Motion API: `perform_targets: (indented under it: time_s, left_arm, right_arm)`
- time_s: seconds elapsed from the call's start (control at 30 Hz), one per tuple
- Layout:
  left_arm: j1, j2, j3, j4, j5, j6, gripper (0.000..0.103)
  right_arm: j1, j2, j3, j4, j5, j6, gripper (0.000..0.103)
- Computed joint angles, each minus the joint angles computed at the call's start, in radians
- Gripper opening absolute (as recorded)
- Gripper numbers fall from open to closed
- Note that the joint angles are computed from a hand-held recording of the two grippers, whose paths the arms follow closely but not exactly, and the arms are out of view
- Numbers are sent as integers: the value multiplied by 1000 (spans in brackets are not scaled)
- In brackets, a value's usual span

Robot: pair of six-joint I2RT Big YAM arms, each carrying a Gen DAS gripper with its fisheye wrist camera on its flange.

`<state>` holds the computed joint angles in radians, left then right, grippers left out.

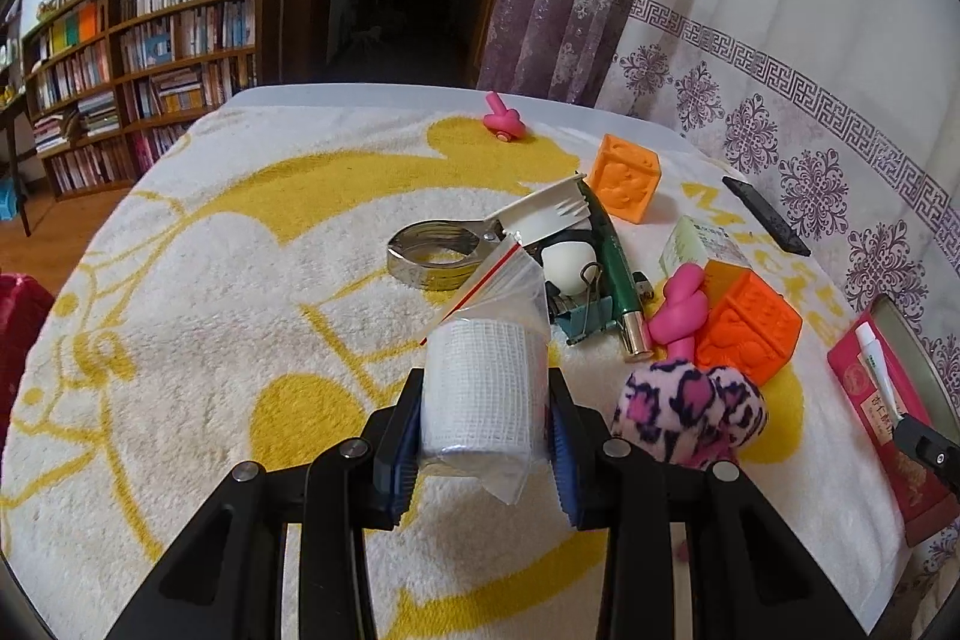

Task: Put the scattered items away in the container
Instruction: 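Carry the bandage and ointment tube over the tin box with both grippers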

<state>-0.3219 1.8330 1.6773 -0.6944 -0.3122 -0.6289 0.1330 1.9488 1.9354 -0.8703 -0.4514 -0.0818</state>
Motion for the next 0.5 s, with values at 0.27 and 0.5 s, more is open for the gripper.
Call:
perform_targets:
  time_s: [0.27,0.5]
  left_arm:
    - [-37,-20,14,-28,-121,18,38]
    - [-77,-22,48,-36,-171,57,38]
  right_arm:
    - [-6,-32,-50,43,-18,4,23]
    - [-18,-74,-104,95,-26,5,23]
